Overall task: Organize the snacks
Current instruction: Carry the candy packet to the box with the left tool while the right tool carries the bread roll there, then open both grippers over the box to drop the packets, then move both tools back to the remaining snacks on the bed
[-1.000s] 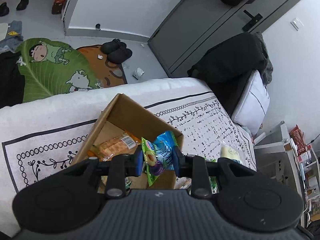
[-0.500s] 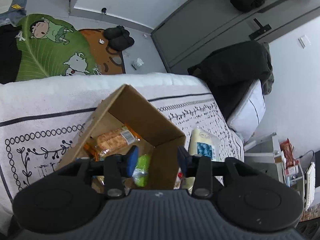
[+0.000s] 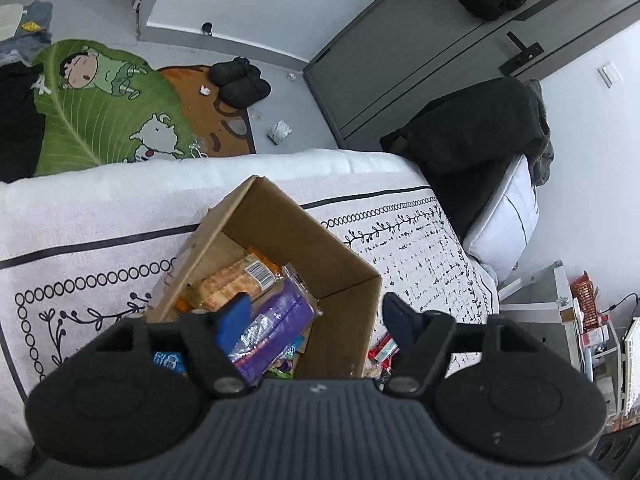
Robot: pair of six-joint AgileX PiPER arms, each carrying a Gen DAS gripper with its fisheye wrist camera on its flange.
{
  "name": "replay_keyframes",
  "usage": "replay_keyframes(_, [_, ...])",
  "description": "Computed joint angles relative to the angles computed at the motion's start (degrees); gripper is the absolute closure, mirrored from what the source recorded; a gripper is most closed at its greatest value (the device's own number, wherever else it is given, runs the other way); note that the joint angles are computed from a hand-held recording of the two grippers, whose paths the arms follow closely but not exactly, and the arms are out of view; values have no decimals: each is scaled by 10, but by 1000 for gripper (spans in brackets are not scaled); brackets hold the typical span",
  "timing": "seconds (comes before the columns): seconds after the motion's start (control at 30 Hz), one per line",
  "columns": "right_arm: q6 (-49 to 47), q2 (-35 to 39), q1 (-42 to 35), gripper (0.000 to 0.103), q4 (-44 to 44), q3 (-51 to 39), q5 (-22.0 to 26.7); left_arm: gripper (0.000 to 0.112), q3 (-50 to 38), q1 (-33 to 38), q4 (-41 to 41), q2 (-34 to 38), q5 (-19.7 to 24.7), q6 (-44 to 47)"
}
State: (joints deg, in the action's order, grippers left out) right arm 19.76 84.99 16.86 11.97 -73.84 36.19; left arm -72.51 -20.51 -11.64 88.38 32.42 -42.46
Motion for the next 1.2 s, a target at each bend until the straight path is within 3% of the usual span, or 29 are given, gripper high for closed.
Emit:
replay_keyframes(0.43, [-89, -50, -95, 56, 33, 45, 20, 32, -39, -56, 92, 15, 17, -57])
replay_keyframes(1.2, [-402, -49, -331, 49, 255, 106, 56, 32, -186, -196, 239, 126, 58, -121])
